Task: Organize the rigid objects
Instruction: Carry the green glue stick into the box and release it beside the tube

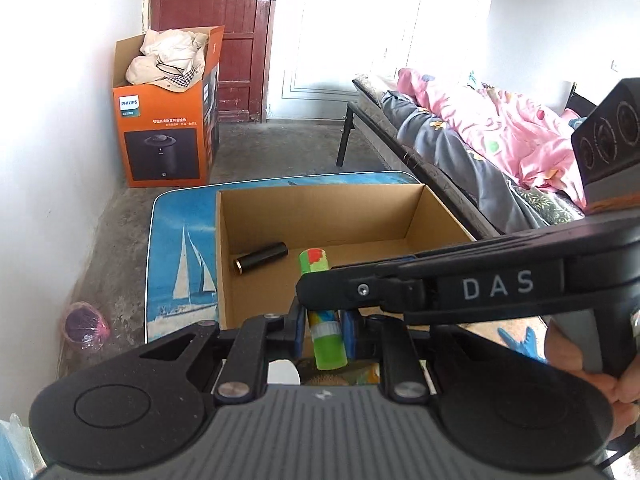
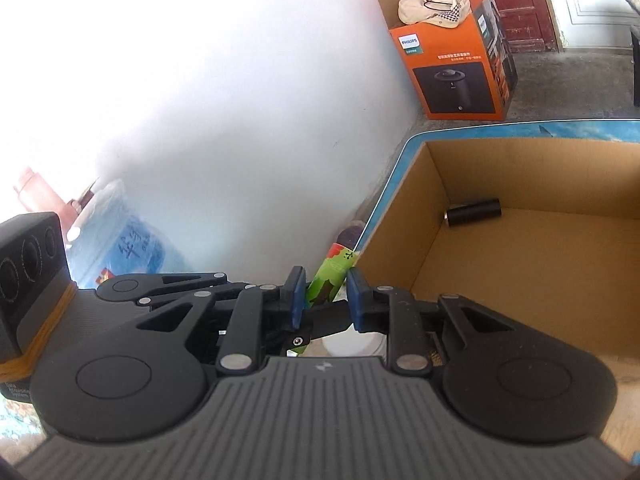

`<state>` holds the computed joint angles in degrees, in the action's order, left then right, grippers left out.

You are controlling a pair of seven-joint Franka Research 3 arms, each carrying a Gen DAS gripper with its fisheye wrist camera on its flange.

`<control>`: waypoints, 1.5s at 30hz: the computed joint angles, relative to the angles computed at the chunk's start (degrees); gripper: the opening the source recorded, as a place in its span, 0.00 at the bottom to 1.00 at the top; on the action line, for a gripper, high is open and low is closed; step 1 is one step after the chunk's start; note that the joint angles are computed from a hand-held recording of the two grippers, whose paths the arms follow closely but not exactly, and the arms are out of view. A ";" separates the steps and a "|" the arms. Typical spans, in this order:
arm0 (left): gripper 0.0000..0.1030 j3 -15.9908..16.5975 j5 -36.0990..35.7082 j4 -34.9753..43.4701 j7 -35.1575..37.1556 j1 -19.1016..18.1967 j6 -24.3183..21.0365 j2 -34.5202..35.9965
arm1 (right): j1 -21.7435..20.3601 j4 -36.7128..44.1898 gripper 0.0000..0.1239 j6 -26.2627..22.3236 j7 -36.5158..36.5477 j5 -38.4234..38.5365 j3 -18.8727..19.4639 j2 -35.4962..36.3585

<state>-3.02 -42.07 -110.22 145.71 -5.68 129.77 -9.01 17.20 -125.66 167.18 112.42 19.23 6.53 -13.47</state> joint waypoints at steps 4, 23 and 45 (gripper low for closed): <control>0.19 -3.64 9.44 7.91 -7.06 -0.63 1.68 8.77 | 2.36 7.06 0.17 -7.70 -11.53 16.10 -7.65 6.81; 0.32 -10.25 23.20 16.83 -16.30 3.05 1.07 19.76 | -10.00 16.15 0.18 -21.21 -15.06 23.53 -5.01 19.21; 0.90 3.55 -12.62 -8.98 6.03 4.59 0.57 -0.57 | -3.00 43.95 0.13 -49.71 -1.63 -7.94 -5.39 36.89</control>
